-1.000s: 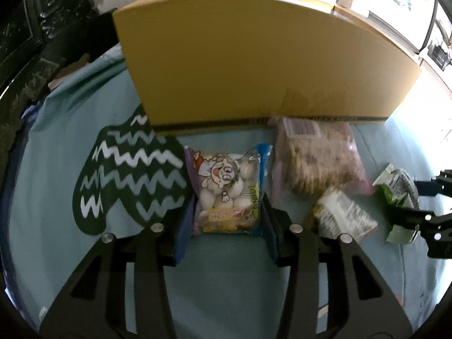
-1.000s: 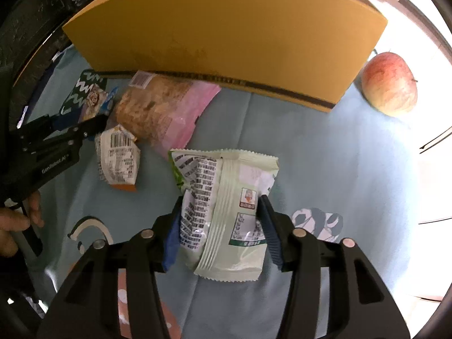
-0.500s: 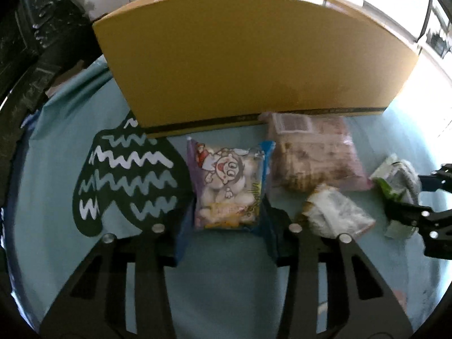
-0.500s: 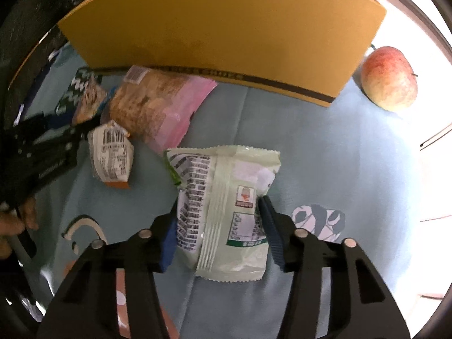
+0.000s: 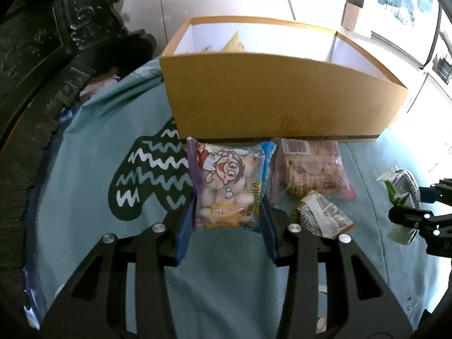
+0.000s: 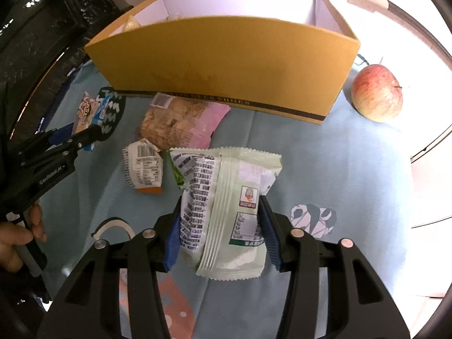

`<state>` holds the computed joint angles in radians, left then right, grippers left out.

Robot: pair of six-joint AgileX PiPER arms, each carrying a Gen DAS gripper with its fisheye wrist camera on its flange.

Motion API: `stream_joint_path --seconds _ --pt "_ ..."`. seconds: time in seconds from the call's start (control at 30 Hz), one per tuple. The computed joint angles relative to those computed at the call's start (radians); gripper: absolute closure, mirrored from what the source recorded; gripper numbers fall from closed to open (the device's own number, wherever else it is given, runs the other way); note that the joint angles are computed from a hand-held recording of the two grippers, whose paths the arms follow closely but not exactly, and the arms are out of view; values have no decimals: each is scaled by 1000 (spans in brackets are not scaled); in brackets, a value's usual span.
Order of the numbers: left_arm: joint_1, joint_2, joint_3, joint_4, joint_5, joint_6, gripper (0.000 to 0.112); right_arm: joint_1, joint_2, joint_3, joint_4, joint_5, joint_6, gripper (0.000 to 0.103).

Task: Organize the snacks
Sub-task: 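Carry the candy bag and green bag into the yellow box and open both tools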

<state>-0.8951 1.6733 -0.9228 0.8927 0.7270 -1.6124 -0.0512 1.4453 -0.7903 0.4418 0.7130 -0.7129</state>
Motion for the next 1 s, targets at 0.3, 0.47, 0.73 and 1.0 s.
stream_joint_path --seconds 0.3,0.47,0.73,1.0 --pt "-34 -53 -63 3 77 43 69 -36 -85 -33 52 79 -27 53" --pt "-42 -110 -164 39 154 92 69 -17 -85 -182 77 130 47 53" --pt "45 -55 -468 3 195 321 69 -31 21 -560 87 239 122 53" --pt "150 138 -845 -56 276 549 31 37 250 -942 -10 262 249 47"
